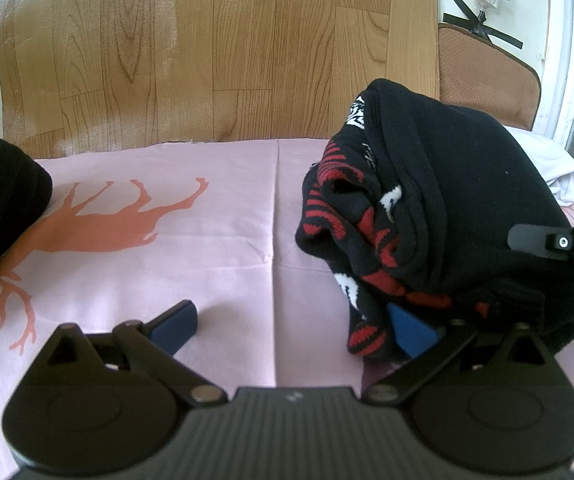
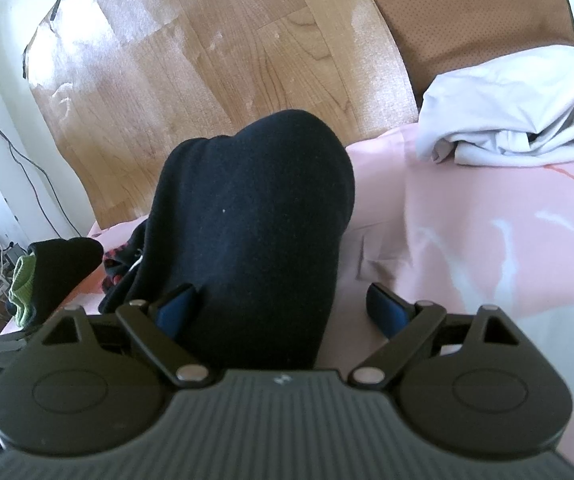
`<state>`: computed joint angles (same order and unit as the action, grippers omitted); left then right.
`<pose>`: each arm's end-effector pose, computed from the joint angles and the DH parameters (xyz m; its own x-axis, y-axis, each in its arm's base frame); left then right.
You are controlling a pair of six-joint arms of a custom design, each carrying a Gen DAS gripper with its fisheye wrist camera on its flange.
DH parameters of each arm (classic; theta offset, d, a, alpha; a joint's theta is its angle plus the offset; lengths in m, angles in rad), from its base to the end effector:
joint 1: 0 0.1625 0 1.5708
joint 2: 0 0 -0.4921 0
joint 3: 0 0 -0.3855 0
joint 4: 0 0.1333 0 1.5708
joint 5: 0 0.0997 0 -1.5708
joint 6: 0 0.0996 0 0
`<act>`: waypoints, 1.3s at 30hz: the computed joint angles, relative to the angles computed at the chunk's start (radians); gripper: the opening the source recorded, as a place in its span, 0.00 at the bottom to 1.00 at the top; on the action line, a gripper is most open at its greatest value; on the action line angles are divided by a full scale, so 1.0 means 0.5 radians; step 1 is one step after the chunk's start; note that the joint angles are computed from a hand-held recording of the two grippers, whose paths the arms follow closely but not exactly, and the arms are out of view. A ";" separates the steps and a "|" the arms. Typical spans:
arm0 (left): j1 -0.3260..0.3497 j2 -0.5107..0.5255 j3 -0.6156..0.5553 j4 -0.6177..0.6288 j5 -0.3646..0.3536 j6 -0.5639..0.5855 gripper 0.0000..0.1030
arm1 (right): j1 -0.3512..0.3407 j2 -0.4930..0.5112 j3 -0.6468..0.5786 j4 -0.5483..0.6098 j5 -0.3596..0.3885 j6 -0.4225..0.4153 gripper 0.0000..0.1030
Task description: Fold small clothes
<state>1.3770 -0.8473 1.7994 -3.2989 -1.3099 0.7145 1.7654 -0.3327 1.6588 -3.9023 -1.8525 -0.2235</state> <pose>0.0235 -0.7057 0.2184 -0.6524 0.4655 -0.5980 0.7478 0.5233 -0.4085 0.2376 -0.6592 -0.0179 -0.9403 -0.0731 0.3324 -0.3200 0.5224 -0.7904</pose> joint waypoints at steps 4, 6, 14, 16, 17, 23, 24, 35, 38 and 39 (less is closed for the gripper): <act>-0.025 0.020 0.013 -0.064 0.071 -0.034 1.00 | -0.002 0.000 0.000 -0.001 0.004 0.006 0.91; -0.004 -0.007 -0.002 0.017 0.012 -0.045 1.00 | -0.004 -0.002 0.002 0.002 0.014 0.014 0.91; 0.034 -0.080 -0.035 0.194 -0.108 -0.207 1.00 | -0.009 -0.004 0.009 -0.004 0.039 0.035 0.91; 0.027 -0.088 -0.065 0.240 -0.136 -0.236 1.00 | -0.012 -0.006 0.015 -0.008 0.049 0.042 0.91; 0.022 -0.088 -0.085 0.263 -0.147 -0.244 1.00 | -0.013 -0.007 0.017 -0.010 0.054 0.046 0.91; 0.009 -0.032 -0.128 0.190 -0.146 -0.280 1.00 | -0.022 -0.012 0.031 -0.027 0.086 0.087 0.91; 0.009 -0.017 -0.113 0.128 -0.131 -0.264 1.00 | -0.022 -0.013 0.033 -0.028 0.086 0.091 0.91; 0.039 -0.001 -0.038 -0.013 -0.114 -0.253 1.00 | -0.019 -0.016 0.026 -0.005 0.077 0.074 0.91; 0.012 -0.024 0.022 -0.013 -0.026 -0.090 1.00 | -0.022 -0.017 0.025 0.001 0.082 0.076 0.91; -0.010 -0.026 0.047 -0.014 0.027 0.022 1.00 | -0.023 -0.018 0.024 0.005 0.086 0.077 0.91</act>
<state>1.3722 -0.8603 1.8229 -3.3059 -1.2965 0.7254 1.7540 -0.3417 1.6707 -3.8996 -1.8096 -0.1852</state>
